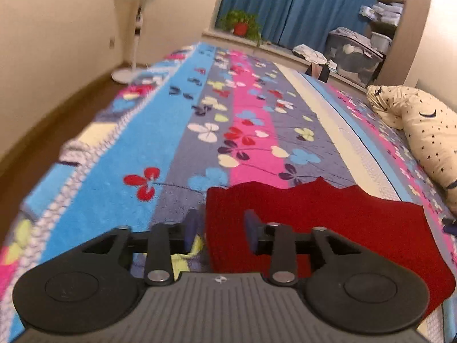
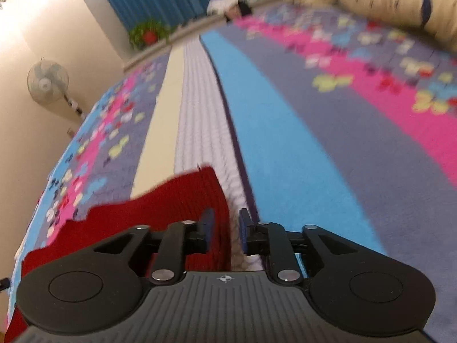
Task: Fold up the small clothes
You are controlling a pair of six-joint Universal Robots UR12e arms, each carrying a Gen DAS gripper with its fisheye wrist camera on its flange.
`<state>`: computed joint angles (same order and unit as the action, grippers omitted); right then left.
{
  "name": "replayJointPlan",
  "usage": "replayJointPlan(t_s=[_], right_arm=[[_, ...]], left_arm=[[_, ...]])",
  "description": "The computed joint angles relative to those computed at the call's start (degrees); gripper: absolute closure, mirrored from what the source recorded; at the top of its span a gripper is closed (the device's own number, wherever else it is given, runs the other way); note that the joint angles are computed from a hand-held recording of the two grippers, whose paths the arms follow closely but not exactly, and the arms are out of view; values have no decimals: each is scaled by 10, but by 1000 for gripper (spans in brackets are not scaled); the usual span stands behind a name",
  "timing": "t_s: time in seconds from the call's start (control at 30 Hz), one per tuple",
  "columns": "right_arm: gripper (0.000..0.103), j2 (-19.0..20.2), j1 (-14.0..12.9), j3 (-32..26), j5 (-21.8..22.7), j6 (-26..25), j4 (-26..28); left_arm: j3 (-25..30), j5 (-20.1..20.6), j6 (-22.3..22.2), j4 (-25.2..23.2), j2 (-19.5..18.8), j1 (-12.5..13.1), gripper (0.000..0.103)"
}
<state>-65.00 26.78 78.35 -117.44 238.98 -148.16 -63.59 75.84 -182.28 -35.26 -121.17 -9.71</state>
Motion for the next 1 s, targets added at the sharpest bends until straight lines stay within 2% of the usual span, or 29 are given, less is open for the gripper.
replayJointPlan(t_s=[0.03,0.13,0.2,0.23,0.27,0.33,0.37,0.4,0.47,0.5,0.53,0.57,0.6,0.67,0.7,0.73,0.8,0.87,1.0], right_arm=[[51,-3,4,0,-8,2,-1],[52,-10,15,-1,10,-4,3],[52,-13,21,-8,36,-10,32],[52,-15,24,-12,45,-14,57],[52,-16,26,-15,56,-17,84],[53,-12,28,-36,89,-13,171],[53,-10,27,-43,109,-11,213],[53,-9,25,-46,124,-5,238],[58,-15,24,-37,132,10,239],[69,-19,25,-31,133,7,228],[73,-22,26,-28,132,5,225],[73,-23,28,-28,126,6,234],[73,-23,30,-30,119,11,245],[73,-28,37,-26,97,38,242],[72,-31,44,-23,71,56,238],[70,-33,54,-23,32,72,237],[65,-33,72,-22,-37,82,222],[61,-31,87,-21,-76,62,184],[49,-18,112,-31,-138,8,135]], left_arm=[[-12,-3,10,-1,11,-2,59],[-52,-28,41,-5,43,-5,59],[-80,-47,74,-21,64,-5,59],[-89,-40,101,-41,70,-8,59],[-87,-17,133,-81,71,-14,59],[-75,47,171,-171,65,-24,57],[-70,56,158,-193,63,-23,56],[-73,41,136,-191,65,-19,56],[-95,25,127,-146,79,-13,56],[-97,39,134,-151,80,-16,56],[-88,50,133,-179,75,-18,53],[-83,50,124,-204,73,-18,52],[-82,56,118,-204,74,-19,52],[-104,88,111,-142,88,-29,52],[-124,106,106,-92,100,-35,47],[-137,113,99,-65,109,-39,35],[-154,114,80,-28,124,-45,17],[-161,126,65,-12,135,-54,16],[-154,166,19,-27,145,-73,8]])
